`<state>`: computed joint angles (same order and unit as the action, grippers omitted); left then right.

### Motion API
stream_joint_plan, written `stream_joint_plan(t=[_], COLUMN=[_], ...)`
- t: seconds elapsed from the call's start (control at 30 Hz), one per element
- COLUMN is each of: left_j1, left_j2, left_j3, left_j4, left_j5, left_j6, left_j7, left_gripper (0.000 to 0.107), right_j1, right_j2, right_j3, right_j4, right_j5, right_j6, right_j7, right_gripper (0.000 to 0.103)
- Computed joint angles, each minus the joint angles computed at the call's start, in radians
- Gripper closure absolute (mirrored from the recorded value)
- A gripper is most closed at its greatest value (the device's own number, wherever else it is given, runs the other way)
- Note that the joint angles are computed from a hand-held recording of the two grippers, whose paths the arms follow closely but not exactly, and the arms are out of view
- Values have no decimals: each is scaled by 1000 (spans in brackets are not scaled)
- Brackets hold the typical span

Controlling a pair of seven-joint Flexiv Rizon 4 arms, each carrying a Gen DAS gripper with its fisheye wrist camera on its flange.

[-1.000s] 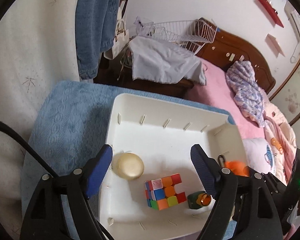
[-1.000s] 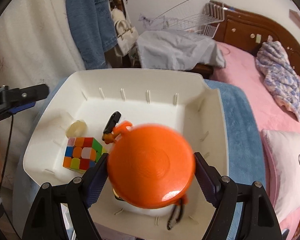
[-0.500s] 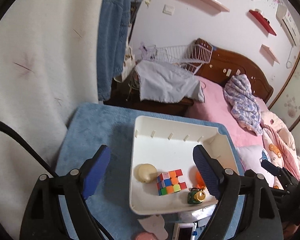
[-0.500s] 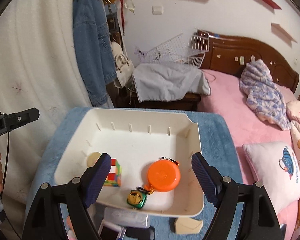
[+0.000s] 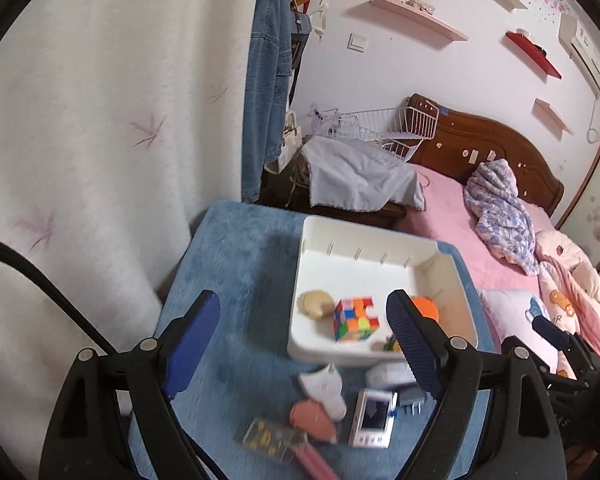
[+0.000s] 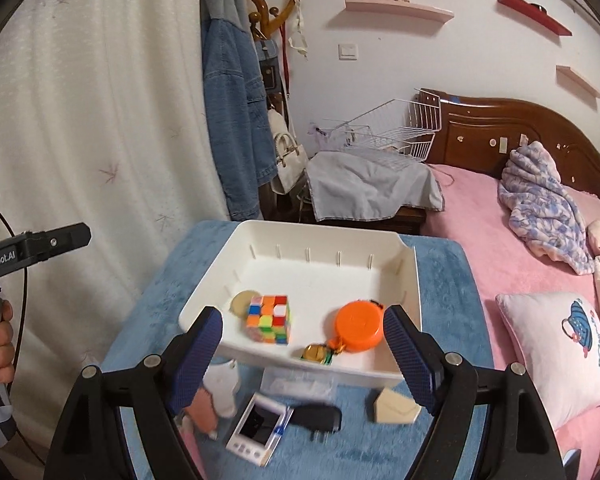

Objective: Organize rigid objects
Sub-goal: 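Withdraw both tools from the tray toward the remaining items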

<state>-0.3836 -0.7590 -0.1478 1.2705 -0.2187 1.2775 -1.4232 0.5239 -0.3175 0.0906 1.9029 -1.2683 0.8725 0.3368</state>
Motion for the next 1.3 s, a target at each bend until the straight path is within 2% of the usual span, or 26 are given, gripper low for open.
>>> stream_joint_plan(t=[0.13, 0.33, 0.53, 0.63, 0.77, 0.9, 1.1, 1.3], left_j1=[4, 13, 42, 57, 68, 80, 68, 44], left_j2=[70, 142, 172, 168, 145, 97, -5, -122], left_j3=[7, 11, -14, -28, -33, -40, -21, 10], left_j4=[116, 231, 272, 270, 229, 144, -48, -233], left_j5=[11, 24, 20, 7, 0, -12, 11, 40], left_j6=[35, 26, -73, -126, -231, -372, -657, -865], left_j7=[-13, -10, 63, 115, 189, 284, 405, 464], left_gripper=[20, 20, 20, 20, 20, 20, 20, 20], right_j1=[17, 50, 87, 121, 171, 202, 262, 296], right_j2=[22, 28, 7, -13, -62, -100, -181, -266], right_j3=[19, 52, 64, 63, 64, 49, 24, -5], right_j4=[38, 71, 73, 59, 8, -21, -101, -177], right_j5=[-24, -35, -32, -38, 3, 14, 71, 146], right_j6=[-5, -7, 12, -20, -91, -91, -150, -154], right_j7=[48, 100, 157, 192, 138, 160, 138, 149], right_gripper=[20, 20, 20, 20, 20, 20, 20, 20])
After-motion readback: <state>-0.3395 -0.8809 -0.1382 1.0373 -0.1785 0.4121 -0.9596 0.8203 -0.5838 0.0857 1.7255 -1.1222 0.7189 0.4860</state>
